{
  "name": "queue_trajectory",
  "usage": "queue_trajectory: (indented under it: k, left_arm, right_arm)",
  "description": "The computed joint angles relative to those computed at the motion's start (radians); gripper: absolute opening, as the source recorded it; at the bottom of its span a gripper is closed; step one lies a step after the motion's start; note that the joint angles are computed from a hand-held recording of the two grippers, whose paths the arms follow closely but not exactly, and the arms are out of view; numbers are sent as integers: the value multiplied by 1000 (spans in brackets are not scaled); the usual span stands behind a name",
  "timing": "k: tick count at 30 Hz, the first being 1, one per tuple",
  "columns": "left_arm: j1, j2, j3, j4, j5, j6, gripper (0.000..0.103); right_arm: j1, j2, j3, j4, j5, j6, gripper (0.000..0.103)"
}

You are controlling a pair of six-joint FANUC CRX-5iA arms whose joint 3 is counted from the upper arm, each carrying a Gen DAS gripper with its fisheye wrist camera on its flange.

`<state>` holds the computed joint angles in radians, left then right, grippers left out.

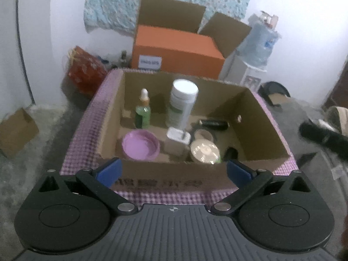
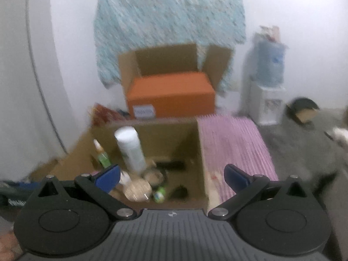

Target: Organize rigid objects

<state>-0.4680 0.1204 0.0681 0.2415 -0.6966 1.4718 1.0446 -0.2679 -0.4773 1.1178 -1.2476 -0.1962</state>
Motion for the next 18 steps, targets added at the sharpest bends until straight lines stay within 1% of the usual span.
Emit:
queue_trajectory:
  k: [2,3,4,6,7,9,11,13,14,15,16,17,18]
  left_arm:
    - [-8,-3,12,-53,19,18,103]
    - [-11,0,19,-67,26,9,103]
    - [-12,6,25,-65,31,-14,103]
    - [-10,21,31,-35,38,-78,103]
    - [-7,27,29,-5,44,-118,103]
    - [-2,40,20,54,60,-184,102]
    - [0,52,13,99,73,-229,99]
    - [1,71,19,129,71,-269,90]
    - [1,85,35,129,55,-273,85]
    - [1,101,52,133,36,-280,73]
    - [2,118,73,132,12,-283,67]
    - [3,135,95,131,-15,-285,64]
    - [5,153,116,138,-44,-295,59]
  right_arm:
    - [-54,-49,-26,23,134,15,103]
    - [-90,-65,-24,7,214,39,103]
    - [-119,-69,-13,-17,272,72,103]
    - [-178,-52,34,-111,373,193,103]
    - [-202,-28,76,-185,395,276,101]
    - [-237,35,165,-322,406,438,92]
    - [-272,112,270,-476,383,614,72]
    - [-319,186,383,-655,344,773,67]
    - [-343,221,432,-738,326,830,64]
    - [-371,256,482,-811,301,878,62]
    - [-392,291,527,-869,271,916,60]
    - [-407,318,560,-909,247,949,59]
    - [-423,343,590,-941,226,979,59]
